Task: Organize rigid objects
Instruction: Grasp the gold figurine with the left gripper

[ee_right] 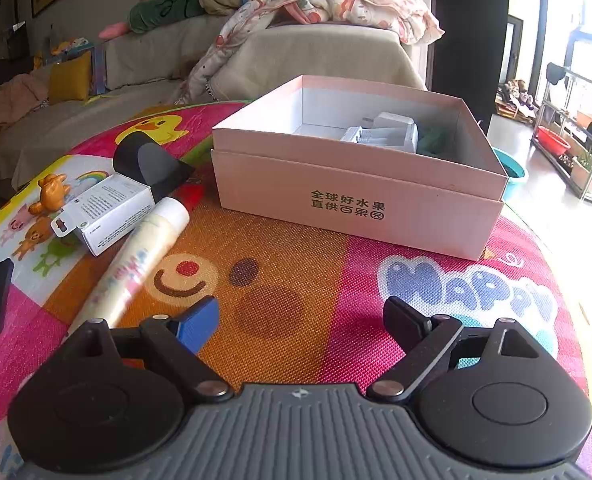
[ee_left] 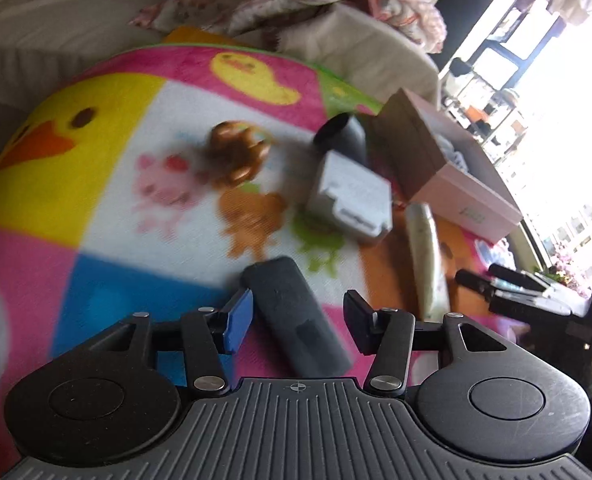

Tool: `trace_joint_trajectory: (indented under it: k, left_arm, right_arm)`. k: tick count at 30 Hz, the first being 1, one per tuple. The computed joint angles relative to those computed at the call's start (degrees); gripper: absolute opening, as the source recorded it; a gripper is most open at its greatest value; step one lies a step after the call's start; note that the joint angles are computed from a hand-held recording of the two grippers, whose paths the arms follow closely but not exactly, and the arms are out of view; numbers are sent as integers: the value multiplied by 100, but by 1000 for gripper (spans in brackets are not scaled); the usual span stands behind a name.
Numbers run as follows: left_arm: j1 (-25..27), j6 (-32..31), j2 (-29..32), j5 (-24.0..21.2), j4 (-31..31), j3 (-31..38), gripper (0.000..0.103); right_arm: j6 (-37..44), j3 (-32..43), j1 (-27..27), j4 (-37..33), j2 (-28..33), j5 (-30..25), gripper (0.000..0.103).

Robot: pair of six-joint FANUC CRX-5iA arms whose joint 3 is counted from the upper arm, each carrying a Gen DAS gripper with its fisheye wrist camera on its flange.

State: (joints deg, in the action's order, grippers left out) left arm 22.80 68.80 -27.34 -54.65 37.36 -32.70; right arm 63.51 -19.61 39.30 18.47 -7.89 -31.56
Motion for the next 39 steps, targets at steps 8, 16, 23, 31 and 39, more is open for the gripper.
trace_joint_trajectory:
  k: [8,16,23,31,39]
  left_arm:
    - [-1240,-947,526,1053,-144,168,54]
    - [-743,-67,196,2154,-940,207,52]
    - [-175,673,904,1729,-361,481,52]
    - [-620,84,1034,2208,-437,366,46]
    - [-558,-1373,224,1727,9,-265,46]
  right_arm:
    - [277,167,-15,-264,79,-126,96]
    - [806,422,-60,-712,181,-347,103]
    - [780,416,-45,-665,186,-358,103]
    - [975,524,-66,-792,224,-485,103]
    - [986,368,182,-906,-231,-205,96]
